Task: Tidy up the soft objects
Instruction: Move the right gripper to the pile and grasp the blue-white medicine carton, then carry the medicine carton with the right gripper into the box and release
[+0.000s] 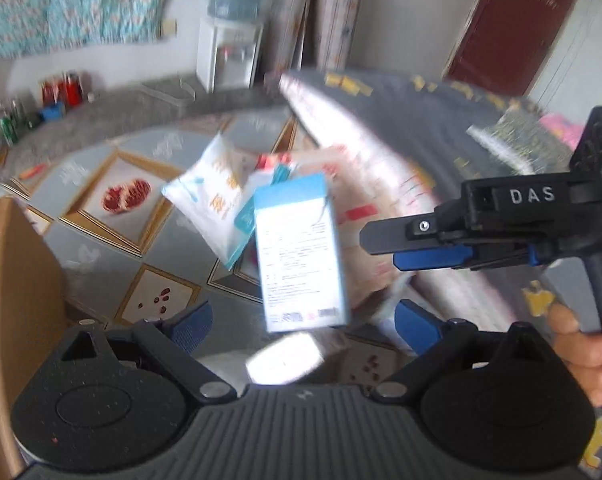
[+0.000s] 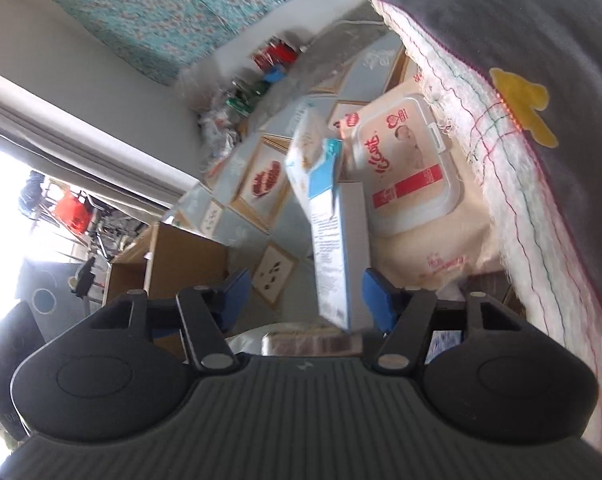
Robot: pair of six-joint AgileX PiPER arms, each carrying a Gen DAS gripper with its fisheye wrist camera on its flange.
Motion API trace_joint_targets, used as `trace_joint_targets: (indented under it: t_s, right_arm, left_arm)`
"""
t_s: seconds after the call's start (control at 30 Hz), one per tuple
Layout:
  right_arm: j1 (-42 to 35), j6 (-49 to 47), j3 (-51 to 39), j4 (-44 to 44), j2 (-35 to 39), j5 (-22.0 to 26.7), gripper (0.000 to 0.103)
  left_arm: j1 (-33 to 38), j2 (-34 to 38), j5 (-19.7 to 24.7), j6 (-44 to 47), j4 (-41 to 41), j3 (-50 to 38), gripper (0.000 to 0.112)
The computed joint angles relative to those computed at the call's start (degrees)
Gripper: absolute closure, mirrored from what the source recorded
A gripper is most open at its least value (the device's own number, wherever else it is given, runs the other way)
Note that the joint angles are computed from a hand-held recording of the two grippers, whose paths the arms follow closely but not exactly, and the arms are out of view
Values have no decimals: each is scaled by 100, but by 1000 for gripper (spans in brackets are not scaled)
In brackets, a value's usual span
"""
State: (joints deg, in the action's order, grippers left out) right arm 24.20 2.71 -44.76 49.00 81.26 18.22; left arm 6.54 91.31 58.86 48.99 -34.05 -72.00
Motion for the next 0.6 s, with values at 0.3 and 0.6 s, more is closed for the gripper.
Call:
trace_joint_targets:
  t_s: [0.3, 0.6]
  right_arm:
    - [-543, -1682, -713, 1355, 1335, 474, 56]
    - [-686, -2581, -777, 2263, 1698, 554, 74]
  left_arm:
    - [-597, 1641, 514, -660, 568, -1440, 14]
    - [-764, 2364, 956, -1218, 765, -2297, 32]
